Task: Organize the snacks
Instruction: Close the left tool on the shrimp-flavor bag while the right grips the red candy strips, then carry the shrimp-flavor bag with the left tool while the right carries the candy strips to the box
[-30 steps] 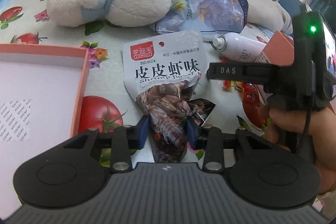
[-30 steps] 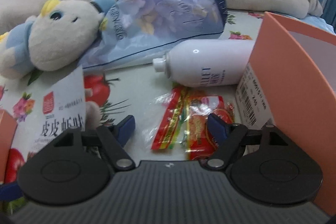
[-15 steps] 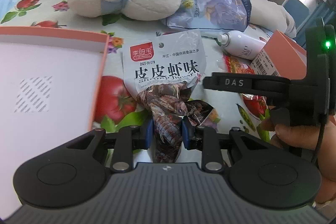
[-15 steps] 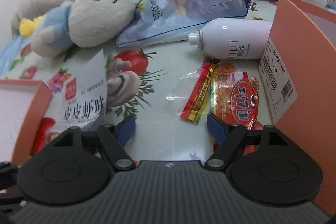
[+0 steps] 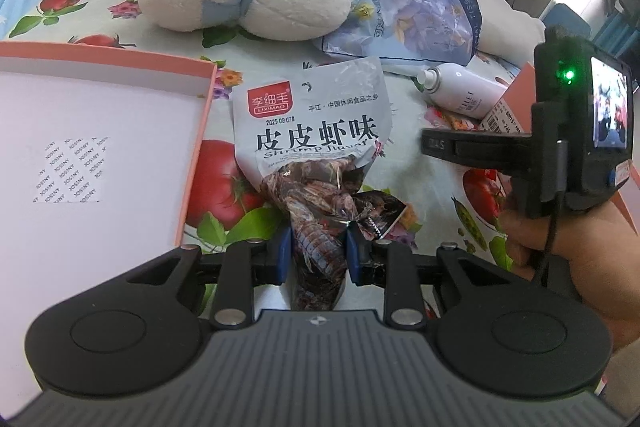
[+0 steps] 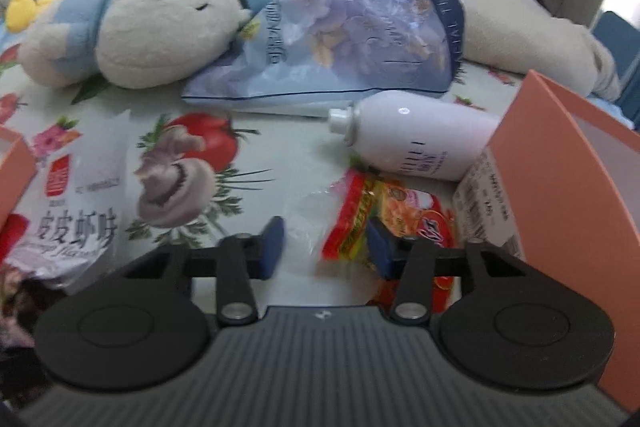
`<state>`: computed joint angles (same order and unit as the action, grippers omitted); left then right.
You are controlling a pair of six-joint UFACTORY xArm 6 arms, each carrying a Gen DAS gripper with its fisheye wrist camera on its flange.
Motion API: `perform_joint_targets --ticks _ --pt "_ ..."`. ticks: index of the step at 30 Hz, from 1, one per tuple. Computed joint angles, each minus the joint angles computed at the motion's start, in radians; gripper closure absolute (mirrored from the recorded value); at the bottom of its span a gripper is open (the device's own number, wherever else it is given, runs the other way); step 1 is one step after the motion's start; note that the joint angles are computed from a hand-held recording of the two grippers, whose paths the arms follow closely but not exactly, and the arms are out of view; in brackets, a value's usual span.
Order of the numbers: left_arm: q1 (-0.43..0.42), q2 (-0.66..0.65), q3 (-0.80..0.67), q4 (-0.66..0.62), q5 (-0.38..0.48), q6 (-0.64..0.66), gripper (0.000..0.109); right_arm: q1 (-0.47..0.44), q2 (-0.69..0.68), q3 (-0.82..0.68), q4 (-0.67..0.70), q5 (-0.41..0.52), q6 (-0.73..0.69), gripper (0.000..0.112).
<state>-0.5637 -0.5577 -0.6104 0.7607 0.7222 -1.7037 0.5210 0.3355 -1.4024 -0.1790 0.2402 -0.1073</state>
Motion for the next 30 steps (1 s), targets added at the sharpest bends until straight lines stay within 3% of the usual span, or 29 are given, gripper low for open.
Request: perform_joint_targets --ticks 2,6,14,17,22,30 --pt "0.006 0.006 -0.002 0.005 -0.009 -0.001 0.077 -0.009 0.006 -0.003 -0.083 -0.007 0.067 0.097" --pt "0.01 0.022 -0.012 0.017 -0.014 -0.001 0.077 -0.022 -0.008 0.016 -0.162 -0.036 0.112 0.107" --pt "-0.023 0.028 -0.035 0.021 0.025 -0.014 0.078 -0.013 -0.109 0.101 0.132 -0.059 -0.133 0.108" --pt "-0.05 0.026 -0.046 0.023 0.058 -0.027 0.078 -0.002 -0.165 0.14 0.325 -0.036 -0.29 0.108" --pt "-0.108 0.016 -0.068 0.038 0.126 -0.076 0.078 -0.002 -0.264 0.2 0.535 0.027 -0.462 0.107" --pt "-0.217 0.009 -0.114 0.057 0.243 -0.138 0.078 -0.029 -0.402 0.29 0.672 0.138 -0.58 0.107"
